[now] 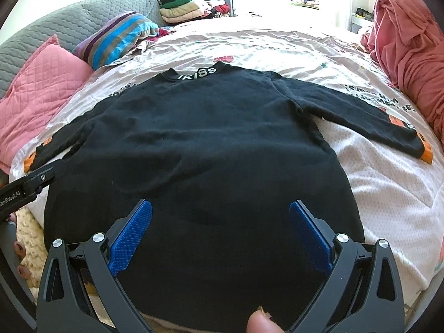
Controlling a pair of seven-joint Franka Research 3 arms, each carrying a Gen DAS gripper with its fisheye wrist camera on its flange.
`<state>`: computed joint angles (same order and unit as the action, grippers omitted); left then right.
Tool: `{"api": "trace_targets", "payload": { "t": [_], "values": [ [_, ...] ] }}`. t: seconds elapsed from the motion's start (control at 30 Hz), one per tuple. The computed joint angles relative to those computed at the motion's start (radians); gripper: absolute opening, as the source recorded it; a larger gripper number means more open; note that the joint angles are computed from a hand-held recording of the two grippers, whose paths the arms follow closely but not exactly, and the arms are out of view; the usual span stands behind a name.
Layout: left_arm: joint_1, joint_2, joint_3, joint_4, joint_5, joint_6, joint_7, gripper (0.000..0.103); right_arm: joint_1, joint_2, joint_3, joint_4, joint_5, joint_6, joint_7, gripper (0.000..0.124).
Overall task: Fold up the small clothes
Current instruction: 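Move the right gripper to a sleeve's orange cuff and grasp it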
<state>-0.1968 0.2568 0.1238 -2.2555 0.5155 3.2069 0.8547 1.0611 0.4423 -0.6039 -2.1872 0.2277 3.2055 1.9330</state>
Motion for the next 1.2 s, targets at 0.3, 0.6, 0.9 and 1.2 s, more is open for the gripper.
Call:
{"api": "trace_targets", "payload": {
  "t": [0.3, 0.6, 0.9, 1.2],
  "values": [
    [0.074, 0.043, -0.101, 0.086, -0.034, -0.067, 0.048, 0.095, -0.132, 0.023, 0.095, 0.083, -0.004, -0.001, -0.026, 0.099],
    [0.114, 0.100, -0.161, 0.193, -0.079, -0.125, 0.101, 0.095, -0.262, 0.059, 0.181, 0.175, -0.025, -0.026, -0.041, 0.099],
    [0.148, 0.180, -0.219, 0.320, -0.152, -0.203, 0.189, 0.095, -0.312, 0.109, 0.168, 0.242, -0.036, -0.046, 0.015, 0.099],
    [0.079, 0.257, -0.161, 0.445, -0.125, -0.260, 0.184, 0.095, -0.365, 0.152, 0.148, 0.292, -0.075, -0.094, 0.119, 0.099]
  ]
}}
